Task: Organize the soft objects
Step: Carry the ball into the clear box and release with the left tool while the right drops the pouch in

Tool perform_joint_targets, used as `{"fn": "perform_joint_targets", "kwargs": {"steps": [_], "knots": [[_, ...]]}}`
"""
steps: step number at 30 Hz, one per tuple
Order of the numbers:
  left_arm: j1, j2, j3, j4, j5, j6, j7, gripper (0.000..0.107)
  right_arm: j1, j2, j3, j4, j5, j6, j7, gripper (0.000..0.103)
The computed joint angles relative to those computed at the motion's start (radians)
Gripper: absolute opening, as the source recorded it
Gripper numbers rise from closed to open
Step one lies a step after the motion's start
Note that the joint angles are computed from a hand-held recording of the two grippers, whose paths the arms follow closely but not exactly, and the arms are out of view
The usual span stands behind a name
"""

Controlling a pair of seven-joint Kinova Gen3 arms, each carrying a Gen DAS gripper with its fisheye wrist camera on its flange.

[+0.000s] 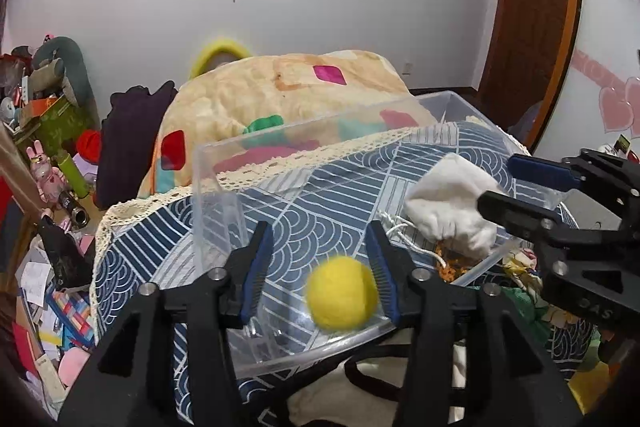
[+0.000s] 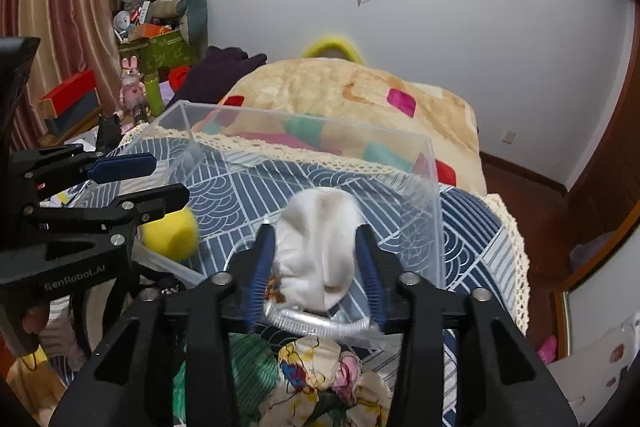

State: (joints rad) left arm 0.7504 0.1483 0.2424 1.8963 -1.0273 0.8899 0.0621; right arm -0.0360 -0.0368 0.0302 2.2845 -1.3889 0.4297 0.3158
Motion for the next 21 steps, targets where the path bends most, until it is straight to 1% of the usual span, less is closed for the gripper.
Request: {"fn": "perform_joint_targets", "kwargs": {"steps": [3, 4, 5, 7, 9, 12, 13, 15, 17, 19, 21], "knots": [[0.020, -0.021, 0.011, 0.008, -0.030, 0.036, 0.039, 0.058, 0.009, -0.031, 0.016, 0.014, -0.028, 0.029, 0.038, 0.044], [0.029, -0.027, 0.019, 0.011, -0.046, 0.056, 0.057, 0.063, 0.015, -0.041, 0.025, 0.018, -0.035, 0.047, 0.049, 0.046], [0.040, -0.037, 0.029, 0.016, -0.064, 0.076, 0.080, 0.066, 0.021, -0.051, 0.036, 0.022, -0.048, 0.067, 0.063, 0.048], [0.050, -0.053, 0.049, 0.025, -0.086, 0.099, 0.107, 0.066, 0.035, -0.065, 0.055, 0.027, -0.065, 0.107, 0.079, 0.052], [0.064, -0.063, 0.073, 0.030, -0.109, 0.129, 0.138, 0.066, 0.053, -0.087, 0.076, 0.042, -0.091, 0.149, 0.111, 0.053], [0.088, -0.070, 0.105, 0.038, -0.142, 0.170, 0.195, 0.073, 0.076, -0.120, 0.091, 0.070, -0.140, 0.180, 0.168, 0.054], [0.096, -0.070, 0.114, 0.041, -0.151, 0.180, 0.214, 0.075, 0.084, -0.128, 0.094, 0.077, -0.147, 0.189, 0.179, 0.056], [0.115, -0.070, 0.131, 0.050, -0.167, 0.194, 0.253, 0.079, 0.103, -0.141, 0.106, 0.093, -0.154, 0.213, 0.202, 0.058], [0.128, -0.068, 0.140, 0.060, -0.180, 0.198, 0.290, 0.088, 0.121, -0.148, 0.111, 0.110, -0.169, 0.226, 0.233, 0.059], [0.143, -0.058, 0.147, 0.070, -0.186, 0.199, 0.333, 0.093, 0.139, -0.144, 0.119, 0.126, -0.179, 0.242, 0.258, 0.059], [0.152, -0.043, 0.146, 0.074, -0.180, 0.183, 0.349, 0.094, 0.157, -0.139, 0.121, 0.137, -0.171, 0.253, 0.261, 0.059]]}}
